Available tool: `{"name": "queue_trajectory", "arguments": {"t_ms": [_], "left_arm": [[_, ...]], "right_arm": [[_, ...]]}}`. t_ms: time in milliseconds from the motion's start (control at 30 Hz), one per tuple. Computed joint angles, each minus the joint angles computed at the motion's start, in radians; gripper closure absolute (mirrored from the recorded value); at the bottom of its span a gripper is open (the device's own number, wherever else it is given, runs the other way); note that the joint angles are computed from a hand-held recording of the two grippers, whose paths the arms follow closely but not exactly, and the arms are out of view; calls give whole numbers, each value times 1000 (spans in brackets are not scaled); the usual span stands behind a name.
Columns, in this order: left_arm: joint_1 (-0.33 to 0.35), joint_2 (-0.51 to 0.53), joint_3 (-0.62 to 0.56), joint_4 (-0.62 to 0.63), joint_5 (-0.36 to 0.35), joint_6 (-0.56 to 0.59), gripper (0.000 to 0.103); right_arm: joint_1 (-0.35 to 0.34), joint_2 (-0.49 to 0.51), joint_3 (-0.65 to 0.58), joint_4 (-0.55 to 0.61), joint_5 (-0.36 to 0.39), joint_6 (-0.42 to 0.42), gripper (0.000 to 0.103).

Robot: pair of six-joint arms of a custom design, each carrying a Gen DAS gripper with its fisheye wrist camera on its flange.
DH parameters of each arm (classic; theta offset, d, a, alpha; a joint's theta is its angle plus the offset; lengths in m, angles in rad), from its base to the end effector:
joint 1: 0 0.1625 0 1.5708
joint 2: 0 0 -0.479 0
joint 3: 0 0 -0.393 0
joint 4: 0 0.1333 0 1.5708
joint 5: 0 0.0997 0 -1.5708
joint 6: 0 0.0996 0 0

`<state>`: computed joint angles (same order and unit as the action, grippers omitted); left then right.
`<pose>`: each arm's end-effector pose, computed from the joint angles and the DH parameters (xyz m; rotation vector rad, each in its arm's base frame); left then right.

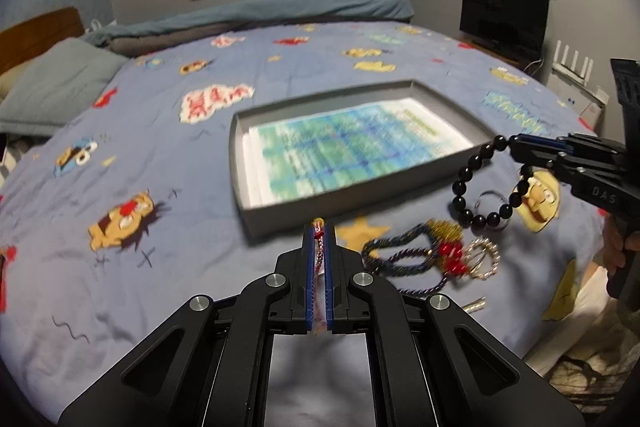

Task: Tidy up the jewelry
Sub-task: 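Grasp the pink braided bracelet with the left tool while the right tool grasps the black bead bracelet, then carry both bracelets into the gray box and open both tools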

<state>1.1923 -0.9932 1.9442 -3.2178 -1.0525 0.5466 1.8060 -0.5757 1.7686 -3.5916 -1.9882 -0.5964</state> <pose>-0.0601 -0.6453 0.2414 0.8830 2.2992 -0.8317 0.2491 -0.6409 0.0698 0.7745 -2.3138 0.9576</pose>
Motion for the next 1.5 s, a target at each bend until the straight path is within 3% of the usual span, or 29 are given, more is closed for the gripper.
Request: {"name": "queue_trajectory", "arguments": {"t_ms": [333, 567, 800, 967, 1067, 1233, 1333, 1500], "left_arm": [[-14, -35, -15, -8, -16, 27, 98], [-15, -10, -92, 19, -10, 40, 98], [14, 85, -271, 132, -29, 25, 98], [33, 174, -434, 267, -29, -17, 98], [36, 244, -534, 325, 18, -18, 98], [46, 325, -677, 429, 47, -67, 98], [49, 357, -723, 454, 79, -65, 98], [56, 386, -755, 488, 129, -67, 98]], "right_arm": [[18, -28, -8, 5, 10, -1, 89], [29, -29, -70, 36, 3, -28, 89], [24, 14, -231, 141, -24, -17, 89], [8, 69, -377, 252, -38, 42, 89], [-2, 111, -472, 340, -55, 96, 89], [-15, 170, -580, 432, -63, 118, 89], [-27, 186, -617, 488, -62, 163, 89], [-33, 221, -670, 520, -146, 172, 89]]}}
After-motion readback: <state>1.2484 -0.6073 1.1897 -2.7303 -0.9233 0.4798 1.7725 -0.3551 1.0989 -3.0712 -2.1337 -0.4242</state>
